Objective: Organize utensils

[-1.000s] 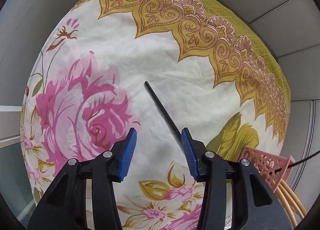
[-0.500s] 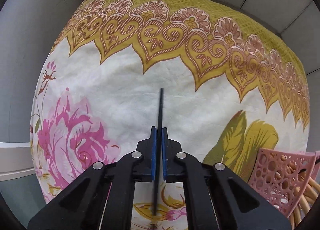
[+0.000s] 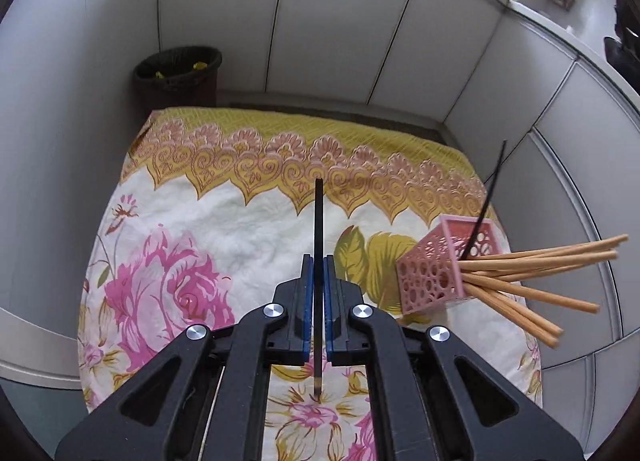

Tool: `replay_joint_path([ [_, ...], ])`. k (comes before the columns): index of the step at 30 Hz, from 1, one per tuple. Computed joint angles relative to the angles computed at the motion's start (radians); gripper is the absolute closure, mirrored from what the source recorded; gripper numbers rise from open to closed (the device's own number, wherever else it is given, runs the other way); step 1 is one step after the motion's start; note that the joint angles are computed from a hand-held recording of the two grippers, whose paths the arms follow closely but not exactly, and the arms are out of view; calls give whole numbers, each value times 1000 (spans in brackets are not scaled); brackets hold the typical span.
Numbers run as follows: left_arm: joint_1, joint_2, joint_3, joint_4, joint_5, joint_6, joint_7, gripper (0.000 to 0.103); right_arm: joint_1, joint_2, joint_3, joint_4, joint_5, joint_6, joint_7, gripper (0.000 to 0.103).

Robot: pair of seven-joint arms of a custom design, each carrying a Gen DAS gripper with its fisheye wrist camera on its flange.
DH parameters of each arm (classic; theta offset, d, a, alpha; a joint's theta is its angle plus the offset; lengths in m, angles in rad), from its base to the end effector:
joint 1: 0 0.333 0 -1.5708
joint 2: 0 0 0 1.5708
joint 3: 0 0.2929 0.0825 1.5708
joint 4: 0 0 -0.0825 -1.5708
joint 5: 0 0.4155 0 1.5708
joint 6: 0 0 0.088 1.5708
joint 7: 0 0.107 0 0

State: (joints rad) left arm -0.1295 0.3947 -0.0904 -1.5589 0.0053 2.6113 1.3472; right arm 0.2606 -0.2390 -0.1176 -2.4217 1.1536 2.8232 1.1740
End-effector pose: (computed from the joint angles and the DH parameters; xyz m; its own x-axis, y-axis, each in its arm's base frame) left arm 0.7241 -0.1521 0.4631 -0.0358 -0.9857 0.1648 -0.8041 -0.0695 -0.5904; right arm 0.5173 0.0279 0.4063 -0.1969 -0.7278 -0.6569 -0.7325 0.5546 -0.3948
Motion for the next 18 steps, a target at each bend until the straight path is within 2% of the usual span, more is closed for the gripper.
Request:
replay_joint_path([
  [2,-26,-28,17,-16,52,47,-27,99,-5,-1,24,-10,-68,34,35,7],
  [5,-53,-70,39,-29,132,110,-63,99,11,-2,23,-19,-122,46,59,7],
  [10,-67,-59,27,71,171,151,-53,99,25,11,9,-18,-170,32,100,7],
  [14,-82,-14,6,185,156,150,-17,99,24,16,6,-19,-198,33,116,7],
  [18,-107,71,-11,331,129,100,24,99,24,15,-3,-19,-196,27,112,7],
])
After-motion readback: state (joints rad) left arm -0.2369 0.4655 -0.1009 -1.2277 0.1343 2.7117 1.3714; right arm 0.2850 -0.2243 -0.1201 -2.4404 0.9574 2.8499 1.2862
